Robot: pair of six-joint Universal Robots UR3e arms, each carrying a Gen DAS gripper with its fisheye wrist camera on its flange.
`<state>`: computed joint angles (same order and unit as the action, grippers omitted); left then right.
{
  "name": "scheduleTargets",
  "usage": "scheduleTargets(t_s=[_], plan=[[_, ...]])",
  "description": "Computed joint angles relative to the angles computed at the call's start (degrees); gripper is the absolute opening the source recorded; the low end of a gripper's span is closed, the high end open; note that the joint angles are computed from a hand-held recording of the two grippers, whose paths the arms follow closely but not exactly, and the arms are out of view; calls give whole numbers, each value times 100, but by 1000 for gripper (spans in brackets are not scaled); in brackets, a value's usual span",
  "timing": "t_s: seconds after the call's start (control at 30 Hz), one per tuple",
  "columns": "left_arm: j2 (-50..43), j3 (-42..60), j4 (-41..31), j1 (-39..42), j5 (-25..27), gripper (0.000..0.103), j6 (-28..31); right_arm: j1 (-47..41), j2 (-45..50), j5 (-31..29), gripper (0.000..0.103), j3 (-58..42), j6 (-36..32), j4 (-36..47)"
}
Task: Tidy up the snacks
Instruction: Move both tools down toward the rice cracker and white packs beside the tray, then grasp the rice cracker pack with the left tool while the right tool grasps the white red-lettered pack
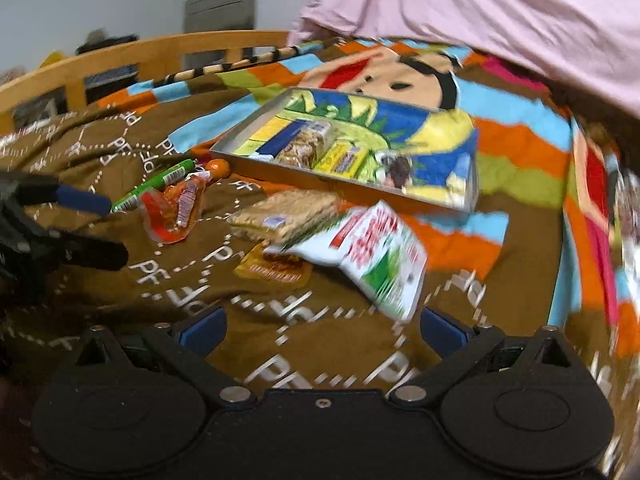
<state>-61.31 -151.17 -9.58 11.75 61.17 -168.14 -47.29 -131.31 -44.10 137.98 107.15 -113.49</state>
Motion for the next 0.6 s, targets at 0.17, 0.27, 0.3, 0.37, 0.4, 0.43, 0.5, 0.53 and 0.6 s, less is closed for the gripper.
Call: scheduleTargets(t_s=[0.17, 0.27, 0.3, 0.37, 0.4, 0.43, 0.5, 0.53, 0.6], plan=[[-1258, 846, 327, -189, -205, 103, -8, 618, 1749, 53, 102, -713, -322, -1191], [-2007, 1517, 248, -325, -261, 103, -14, 1072, 2743, -21, 102, -1454, -394, -1359], [-2262, 1759, 217, -379, -260, 103, -8, 1209, 3026, -61, 102, -1690, -424, -1369], [-2735, 2244, 73, -497, -256, 103, 16, 1472, 3543, -176, 102, -2126, -491, -1421], [-2964, 2508, -63, -543, -262, 103, 44, 1569, 3742, -222, 102, -2273, -537, -1472], [-3195, 2766, -181, -591, -261, 103, 45, 1660, 3960, -262, 102, -2449, -620, -1490], [-3598, 3230, -418, -678, -242, 103, 20, 1798, 4328, -344, 102, -2837, -860, -1309], [-3782, 3441, -530, -710, -223, 103, -10, 1878, 4544, -407, 102, -3129, -1012, -1079], [-4116, 3835, -738, -775, -181, 103, -113, 1983, 4944, -483, 102, -3707, -1210, -553]])
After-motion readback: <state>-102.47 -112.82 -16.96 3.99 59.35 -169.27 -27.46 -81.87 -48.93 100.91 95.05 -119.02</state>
